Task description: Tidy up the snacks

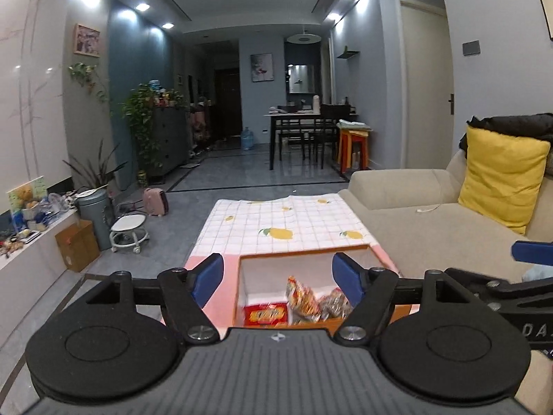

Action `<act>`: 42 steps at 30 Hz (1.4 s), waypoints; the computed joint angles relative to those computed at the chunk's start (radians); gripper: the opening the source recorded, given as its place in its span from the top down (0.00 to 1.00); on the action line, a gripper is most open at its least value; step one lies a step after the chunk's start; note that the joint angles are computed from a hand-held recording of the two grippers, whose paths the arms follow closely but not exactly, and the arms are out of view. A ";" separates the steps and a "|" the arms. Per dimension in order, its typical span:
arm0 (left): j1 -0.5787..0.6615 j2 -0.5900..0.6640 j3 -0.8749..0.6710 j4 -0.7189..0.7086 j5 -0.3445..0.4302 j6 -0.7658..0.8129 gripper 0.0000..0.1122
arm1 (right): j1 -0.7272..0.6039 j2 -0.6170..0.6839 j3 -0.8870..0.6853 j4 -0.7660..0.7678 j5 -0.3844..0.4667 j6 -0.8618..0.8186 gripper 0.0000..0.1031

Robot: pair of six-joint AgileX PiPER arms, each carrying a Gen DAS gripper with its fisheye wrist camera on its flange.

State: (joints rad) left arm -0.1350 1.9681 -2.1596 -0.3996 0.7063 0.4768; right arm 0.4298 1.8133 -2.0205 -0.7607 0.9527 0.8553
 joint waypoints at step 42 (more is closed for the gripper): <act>0.009 -0.064 0.287 0.146 0.057 -0.098 0.24 | 0.016 -0.016 0.261 0.063 -0.013 0.086 0.04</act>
